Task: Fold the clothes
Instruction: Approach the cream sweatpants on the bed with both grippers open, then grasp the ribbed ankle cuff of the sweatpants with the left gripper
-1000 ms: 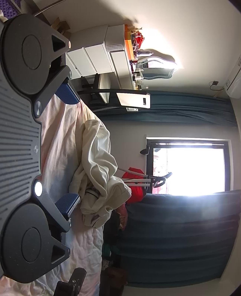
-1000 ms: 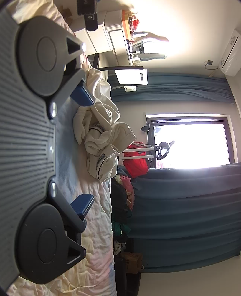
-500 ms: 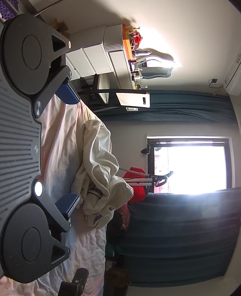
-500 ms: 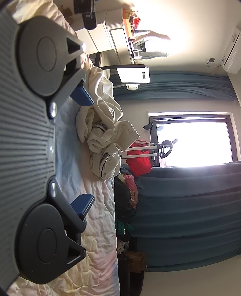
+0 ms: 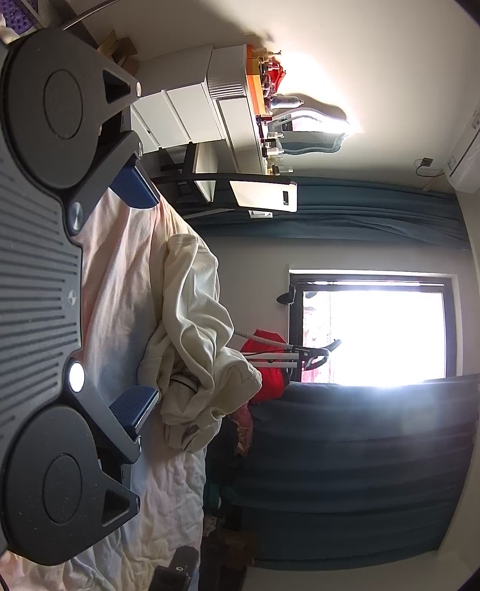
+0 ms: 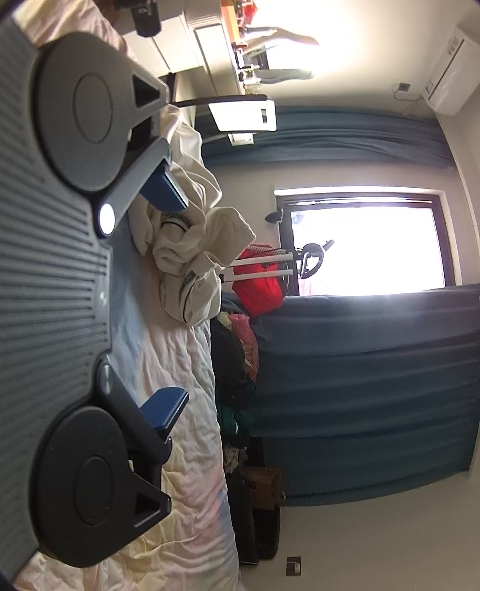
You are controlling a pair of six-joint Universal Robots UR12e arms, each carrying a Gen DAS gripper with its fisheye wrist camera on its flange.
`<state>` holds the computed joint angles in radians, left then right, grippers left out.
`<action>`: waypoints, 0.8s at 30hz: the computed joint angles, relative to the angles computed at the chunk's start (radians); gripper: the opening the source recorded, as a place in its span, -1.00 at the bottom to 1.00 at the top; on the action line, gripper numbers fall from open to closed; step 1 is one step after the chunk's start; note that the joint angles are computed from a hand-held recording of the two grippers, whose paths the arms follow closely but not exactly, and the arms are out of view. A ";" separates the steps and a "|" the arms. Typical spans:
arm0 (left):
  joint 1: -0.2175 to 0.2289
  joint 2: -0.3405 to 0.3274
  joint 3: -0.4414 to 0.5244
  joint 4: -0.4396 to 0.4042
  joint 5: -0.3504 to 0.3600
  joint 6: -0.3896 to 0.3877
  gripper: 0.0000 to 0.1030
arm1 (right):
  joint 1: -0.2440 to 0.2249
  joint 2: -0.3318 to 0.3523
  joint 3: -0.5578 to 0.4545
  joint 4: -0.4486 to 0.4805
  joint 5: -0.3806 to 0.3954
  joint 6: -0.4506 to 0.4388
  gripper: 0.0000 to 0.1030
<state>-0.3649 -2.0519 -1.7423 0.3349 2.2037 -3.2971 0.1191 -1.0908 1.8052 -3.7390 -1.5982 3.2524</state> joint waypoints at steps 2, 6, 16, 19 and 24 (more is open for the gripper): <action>0.001 -0.007 0.005 -0.004 0.014 0.007 1.00 | 0.000 0.001 -0.015 0.002 -0.001 0.028 1.00; 0.004 -0.017 0.012 -0.022 0.017 0.011 1.00 | -0.024 0.007 -0.067 0.002 0.090 0.097 1.00; 0.019 -0.055 0.067 -0.144 -0.055 -0.029 1.00 | -0.057 0.031 -0.129 0.104 0.141 0.139 0.89; 0.038 -0.089 0.137 -0.225 -0.114 -0.070 1.00 | -0.065 0.034 -0.121 0.158 0.133 0.145 0.90; 0.060 -0.203 0.342 -0.303 -0.200 -0.105 0.99 | -0.072 0.062 -0.135 0.176 0.113 0.137 0.90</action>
